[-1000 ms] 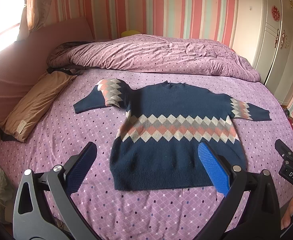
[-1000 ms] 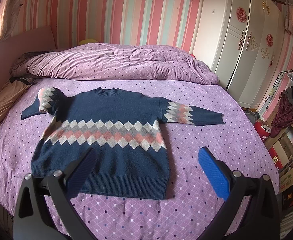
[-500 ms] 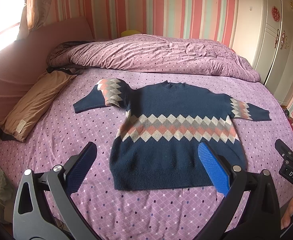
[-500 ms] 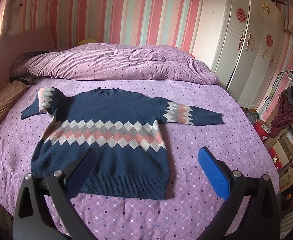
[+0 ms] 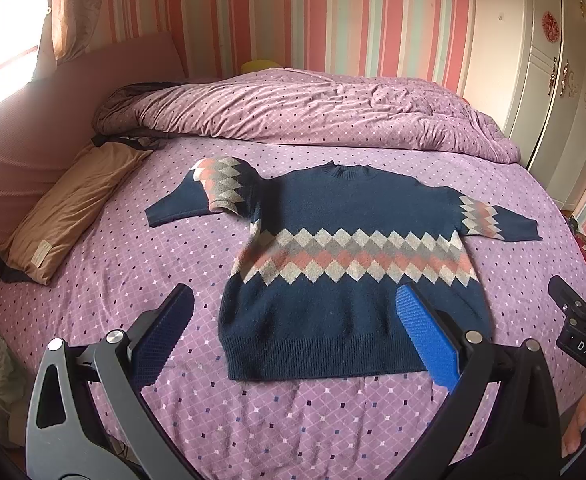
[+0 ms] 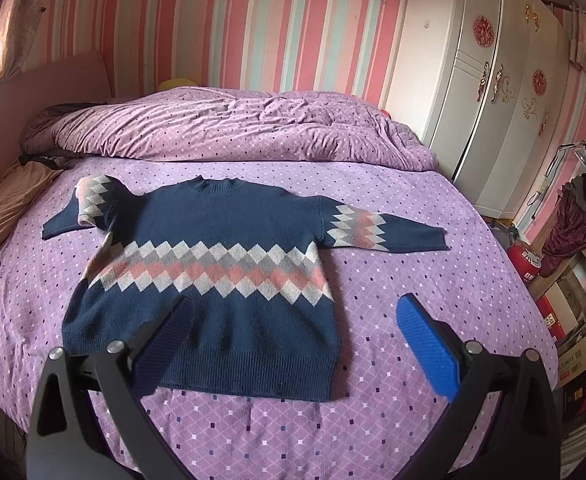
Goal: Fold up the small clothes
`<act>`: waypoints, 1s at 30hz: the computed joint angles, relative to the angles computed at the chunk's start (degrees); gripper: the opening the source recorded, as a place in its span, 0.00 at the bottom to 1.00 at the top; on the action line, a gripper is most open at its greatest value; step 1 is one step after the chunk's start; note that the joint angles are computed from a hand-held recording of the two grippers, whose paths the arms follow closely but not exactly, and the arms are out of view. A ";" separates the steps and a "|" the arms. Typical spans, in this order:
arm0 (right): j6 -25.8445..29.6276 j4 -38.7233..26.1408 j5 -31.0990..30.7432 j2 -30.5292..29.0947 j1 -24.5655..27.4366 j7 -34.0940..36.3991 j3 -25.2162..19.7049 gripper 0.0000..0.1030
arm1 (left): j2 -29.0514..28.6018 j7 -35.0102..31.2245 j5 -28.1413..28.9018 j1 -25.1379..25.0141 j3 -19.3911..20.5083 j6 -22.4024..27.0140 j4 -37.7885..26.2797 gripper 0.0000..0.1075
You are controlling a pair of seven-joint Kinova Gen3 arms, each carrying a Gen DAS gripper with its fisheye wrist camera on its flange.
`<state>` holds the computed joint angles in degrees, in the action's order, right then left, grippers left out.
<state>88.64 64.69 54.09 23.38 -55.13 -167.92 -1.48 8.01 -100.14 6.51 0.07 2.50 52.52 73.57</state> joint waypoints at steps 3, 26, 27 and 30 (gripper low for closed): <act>-0.08 -0.06 -0.04 0.04 0.07 0.18 -0.03 0.99 | -0.14 0.16 -0.09 0.09 -0.03 -0.35 0.37 0.93; -1.22 -1.39 -1.94 1.96 1.70 1.26 0.80 0.99 | 3.84 -4.29 6.12 -3.32 0.32 -0.29 -1.31 0.93; -1.42 -1.75 -2.28 2.51 1.97 1.42 0.98 0.99 | 5.20 -5.83 8.13 -4.73 0.46 -0.03 -2.10 0.93; -2.07 -3.15 -3.87 4.18 3.39 2.91 1.73 0.99 | 9.58 -8.97 11.85 -8.23 0.74 0.75 -5.52 0.93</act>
